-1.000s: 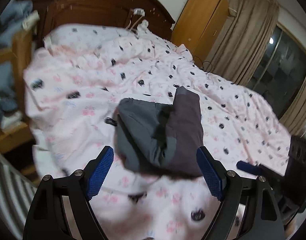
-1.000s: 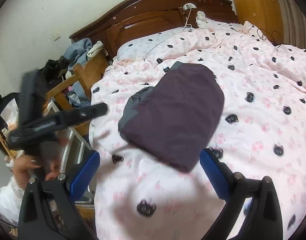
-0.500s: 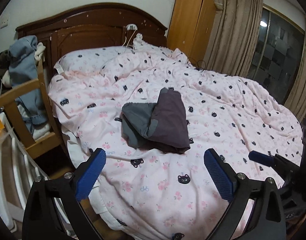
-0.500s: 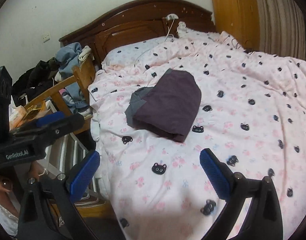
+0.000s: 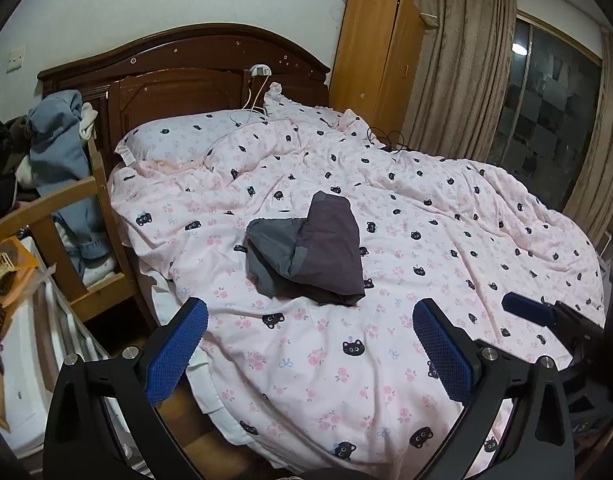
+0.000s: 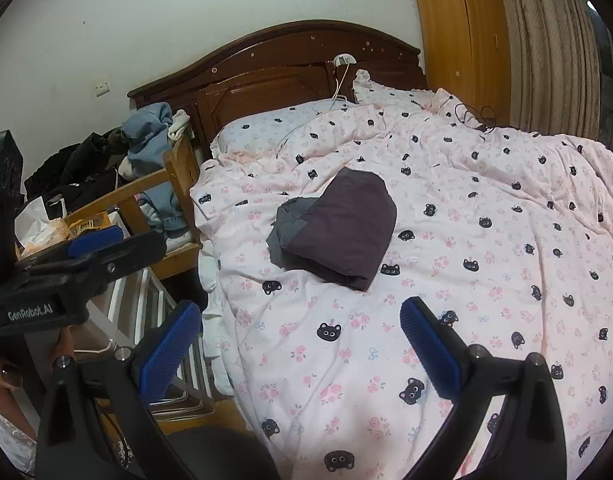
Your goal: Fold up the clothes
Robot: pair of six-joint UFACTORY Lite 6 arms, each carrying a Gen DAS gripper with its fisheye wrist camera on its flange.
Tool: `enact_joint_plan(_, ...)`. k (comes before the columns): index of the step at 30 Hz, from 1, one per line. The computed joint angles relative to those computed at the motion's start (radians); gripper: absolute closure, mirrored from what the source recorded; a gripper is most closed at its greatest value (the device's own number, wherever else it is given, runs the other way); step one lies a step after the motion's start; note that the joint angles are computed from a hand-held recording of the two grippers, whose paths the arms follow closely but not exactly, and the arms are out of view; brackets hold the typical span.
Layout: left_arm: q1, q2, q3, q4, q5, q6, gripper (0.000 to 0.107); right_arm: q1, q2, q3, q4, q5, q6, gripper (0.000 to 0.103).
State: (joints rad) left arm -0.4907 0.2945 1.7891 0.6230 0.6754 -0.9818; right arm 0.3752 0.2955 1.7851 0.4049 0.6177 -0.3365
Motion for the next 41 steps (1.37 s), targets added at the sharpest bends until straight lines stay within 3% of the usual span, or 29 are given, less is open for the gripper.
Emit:
enact_joint_plan(27,-0.044,-0.018,0.028,0.060,0.112,-0.013,0.005,0.006,-0.055,-0.005,0.004,0.022,0.014,0.001)
enact_joint_plan(41,-0.045,-0.024,0.010,0.062,0.107,-0.027,0.005,-0.008,-0.056,-0.018,0.041,0.027,-0.010,0.001)
